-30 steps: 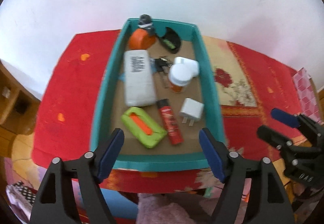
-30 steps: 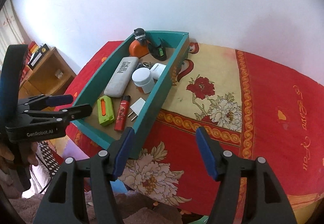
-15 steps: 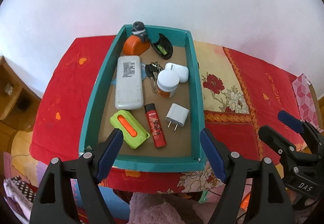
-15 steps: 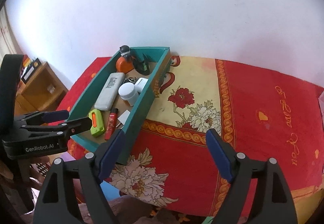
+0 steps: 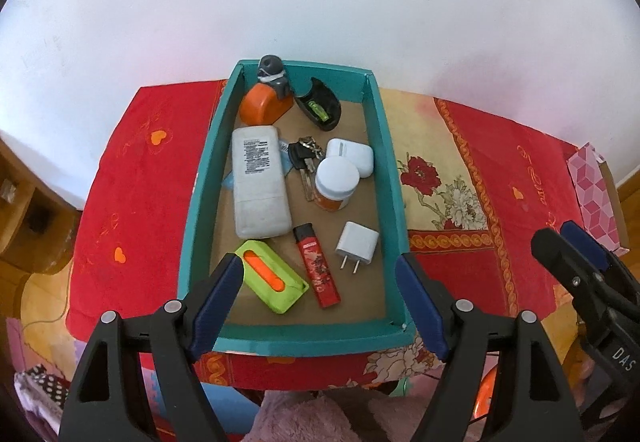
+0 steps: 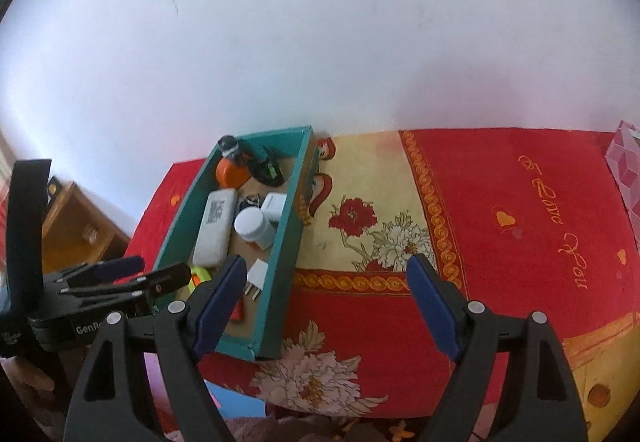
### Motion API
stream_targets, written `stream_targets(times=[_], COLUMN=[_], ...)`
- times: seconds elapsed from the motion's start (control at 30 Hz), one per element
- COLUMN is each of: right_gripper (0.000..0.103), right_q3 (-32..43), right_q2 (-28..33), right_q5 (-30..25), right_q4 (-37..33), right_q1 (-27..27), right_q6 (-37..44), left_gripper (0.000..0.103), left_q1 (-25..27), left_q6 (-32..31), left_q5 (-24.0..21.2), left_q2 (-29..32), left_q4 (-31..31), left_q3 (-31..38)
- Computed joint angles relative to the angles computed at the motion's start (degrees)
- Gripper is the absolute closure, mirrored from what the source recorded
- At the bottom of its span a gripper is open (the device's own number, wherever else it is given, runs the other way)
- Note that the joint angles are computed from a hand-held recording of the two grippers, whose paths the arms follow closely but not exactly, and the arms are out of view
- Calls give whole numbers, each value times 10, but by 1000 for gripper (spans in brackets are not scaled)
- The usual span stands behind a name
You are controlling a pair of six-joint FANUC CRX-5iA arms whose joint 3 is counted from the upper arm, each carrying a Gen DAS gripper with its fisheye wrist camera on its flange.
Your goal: Organize objects
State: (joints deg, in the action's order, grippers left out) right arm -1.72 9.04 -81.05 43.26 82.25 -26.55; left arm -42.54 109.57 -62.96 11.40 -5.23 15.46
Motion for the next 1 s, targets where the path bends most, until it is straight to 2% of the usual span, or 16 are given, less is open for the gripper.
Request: stream_targets(times=[0.43, 1.0], right_gripper=[20, 20], right_q3=[55, 74], right_q2=[47, 62], right_q5=[-31, -49], right_q4=[-14, -31], right_q1=[-3, -3], right_q6=[3, 4], left_gripper=[23, 23], left_q1=[8, 4], left_q6=[-26, -35], left_q5=[7, -2], left_q2=[-12, -14], left_q4=[0, -22], left_q3=[-19, -18])
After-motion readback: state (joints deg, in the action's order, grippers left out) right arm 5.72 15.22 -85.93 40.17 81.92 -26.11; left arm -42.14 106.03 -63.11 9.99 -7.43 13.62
